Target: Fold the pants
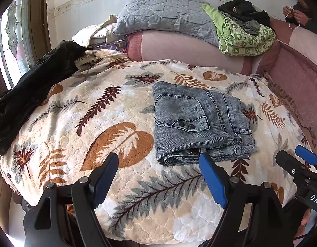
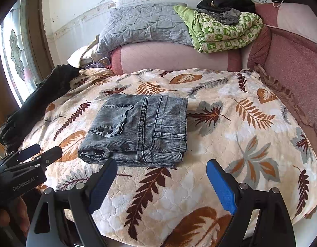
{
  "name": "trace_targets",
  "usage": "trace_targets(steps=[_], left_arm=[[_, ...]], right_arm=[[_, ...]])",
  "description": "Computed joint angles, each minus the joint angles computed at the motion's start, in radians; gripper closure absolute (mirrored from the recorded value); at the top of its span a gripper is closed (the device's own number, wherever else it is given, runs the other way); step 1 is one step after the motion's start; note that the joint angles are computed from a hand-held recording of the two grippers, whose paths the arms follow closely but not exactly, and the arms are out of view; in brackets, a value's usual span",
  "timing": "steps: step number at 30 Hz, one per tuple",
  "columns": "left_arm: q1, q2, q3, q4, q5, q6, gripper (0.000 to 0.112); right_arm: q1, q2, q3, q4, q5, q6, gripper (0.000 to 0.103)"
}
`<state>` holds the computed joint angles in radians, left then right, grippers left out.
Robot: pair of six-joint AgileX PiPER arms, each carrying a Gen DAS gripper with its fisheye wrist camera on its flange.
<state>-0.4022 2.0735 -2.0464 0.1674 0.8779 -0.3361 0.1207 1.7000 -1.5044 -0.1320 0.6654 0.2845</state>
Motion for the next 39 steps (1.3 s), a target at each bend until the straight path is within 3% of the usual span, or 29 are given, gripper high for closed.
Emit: trace_targets(steps=[3,7,11,14,39], left_arm=[[-0.001,0.016,-0.034,-0.014,0.024,0.013,0.031],[-0.006,-0.020,0.019,0.008,-0.029,-0.003,0.031],[-0.005,0.016,-0.044,-0.011,0.025,0.016,0.031],[-0.010,-0.007,-0.004,0.007,-0.013,0.000,0.031],[-0.041,0.078,-0.162,-0.007,0.100,0.032,0.031]], right_arm=[[0.000,0.007,-0.017,0.005,0.010,-0.007,0.013],[0.004,-0.014,-0.003,-0.007,-0.011,0.005,0.013],[-0.001,-0.001,-0.008,0.002,0.001,-0.001,0.012],[0.000,-0.019,0.014,-0.009,-0.025,0.006,0.012],[-0.031,-0.045,0.075,0.013,-0.023,-0.023,0.011]])
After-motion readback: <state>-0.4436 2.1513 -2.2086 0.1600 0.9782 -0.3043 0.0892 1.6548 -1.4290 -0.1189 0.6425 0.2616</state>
